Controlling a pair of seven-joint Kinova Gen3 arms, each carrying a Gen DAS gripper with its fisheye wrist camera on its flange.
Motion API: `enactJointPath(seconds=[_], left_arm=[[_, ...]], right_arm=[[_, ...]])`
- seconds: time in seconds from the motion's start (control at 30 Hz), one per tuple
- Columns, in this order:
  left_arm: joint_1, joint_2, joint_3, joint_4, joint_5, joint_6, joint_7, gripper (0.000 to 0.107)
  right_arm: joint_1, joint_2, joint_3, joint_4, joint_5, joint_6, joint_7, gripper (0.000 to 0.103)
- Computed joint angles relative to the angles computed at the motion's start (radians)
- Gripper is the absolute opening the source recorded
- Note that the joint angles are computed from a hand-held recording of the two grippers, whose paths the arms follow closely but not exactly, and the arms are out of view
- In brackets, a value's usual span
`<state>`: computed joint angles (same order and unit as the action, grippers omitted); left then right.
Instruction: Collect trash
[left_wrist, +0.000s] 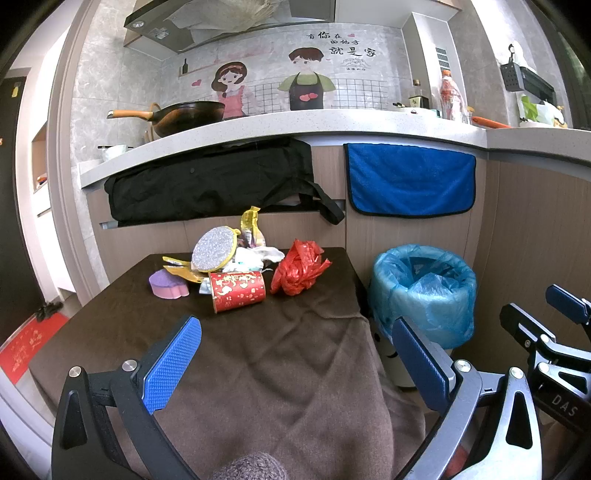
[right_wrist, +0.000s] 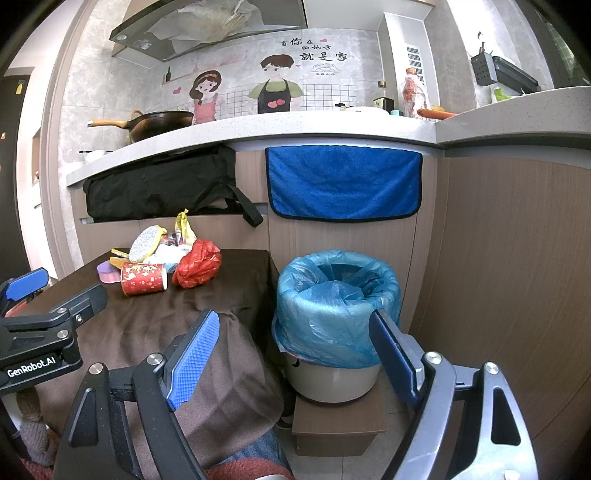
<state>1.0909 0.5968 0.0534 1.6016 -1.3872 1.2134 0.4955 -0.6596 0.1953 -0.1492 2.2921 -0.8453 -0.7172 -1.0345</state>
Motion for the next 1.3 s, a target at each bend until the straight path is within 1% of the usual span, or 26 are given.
enactJointPath(seconds=[1.2, 1.3], left_arm=[[-0.001, -0.001, 0.002, 0.0, 0.001, -0.002, 0.003, 0.102], [-0.005, -0.006, 0.003, 0.006, -0.003, -0.012, 0.004, 0.102]], right_arm=[[-0.001, 0.003, 0.002, -0.003, 0.001, 0.001, 0.003, 0.08], [0.0, 0.001, 0.003, -0.006, -0.002, 0.008, 0.012, 0.08]])
